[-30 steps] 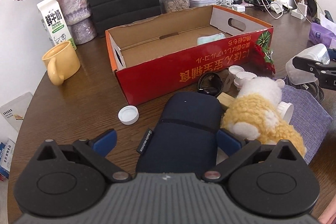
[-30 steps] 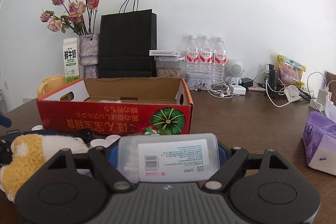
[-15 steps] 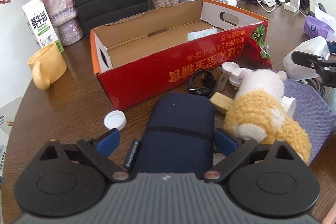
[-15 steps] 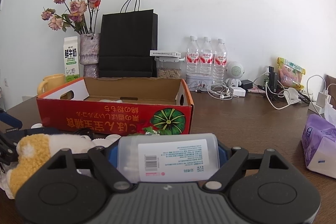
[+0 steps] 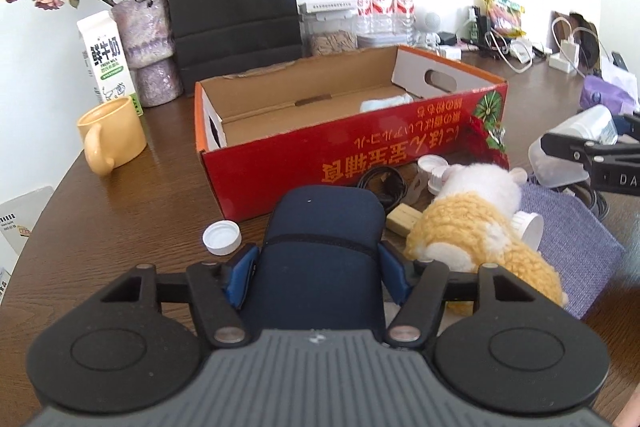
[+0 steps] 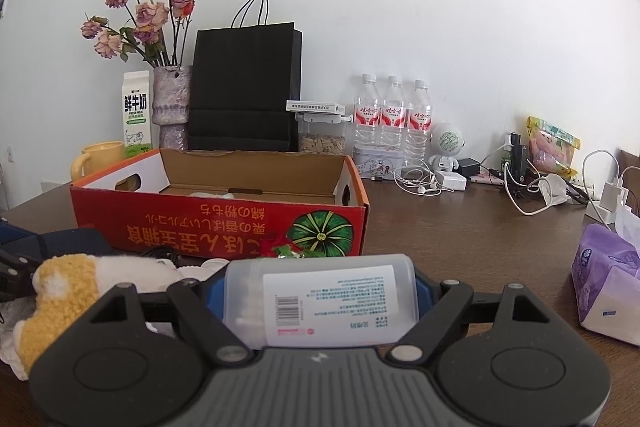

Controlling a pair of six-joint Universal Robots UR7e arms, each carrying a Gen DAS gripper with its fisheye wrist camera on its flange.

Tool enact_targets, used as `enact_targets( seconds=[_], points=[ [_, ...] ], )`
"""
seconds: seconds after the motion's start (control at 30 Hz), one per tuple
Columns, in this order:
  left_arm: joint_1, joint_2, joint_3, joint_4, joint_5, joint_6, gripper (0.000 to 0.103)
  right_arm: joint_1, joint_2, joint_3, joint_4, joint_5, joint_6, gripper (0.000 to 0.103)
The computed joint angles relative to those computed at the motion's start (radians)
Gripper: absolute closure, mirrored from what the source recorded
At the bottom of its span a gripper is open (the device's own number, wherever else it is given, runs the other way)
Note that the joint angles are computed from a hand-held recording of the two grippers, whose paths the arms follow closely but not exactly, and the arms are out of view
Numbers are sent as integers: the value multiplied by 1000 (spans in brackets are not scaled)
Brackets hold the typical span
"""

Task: Organize objects
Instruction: 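Grasp the navy zip pouch with the left gripper while the right gripper holds the container, then carry the container and pouch into the red box and open both grippers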

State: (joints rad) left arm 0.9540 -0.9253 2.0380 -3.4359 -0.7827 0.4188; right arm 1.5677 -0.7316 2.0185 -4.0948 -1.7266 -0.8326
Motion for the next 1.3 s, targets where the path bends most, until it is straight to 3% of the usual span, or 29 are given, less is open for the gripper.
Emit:
enact_targets(
  seconds=[0.3,0.6,1.0,1.3],
  points=[
    [-35,-2,8,-167,14,20,38,1,-5,11,-19,43,-10,21],
    [-51,51,-115,-215,-12,35,38,53,-8,-77,21,104,-32,21],
    [-9,208,-396,-176,0,-4,38,114,99,-401,283,62,4,21],
    [45,335,-626,-49,55,-29,38,111,203,-654,539,-9,73,21]
  ],
)
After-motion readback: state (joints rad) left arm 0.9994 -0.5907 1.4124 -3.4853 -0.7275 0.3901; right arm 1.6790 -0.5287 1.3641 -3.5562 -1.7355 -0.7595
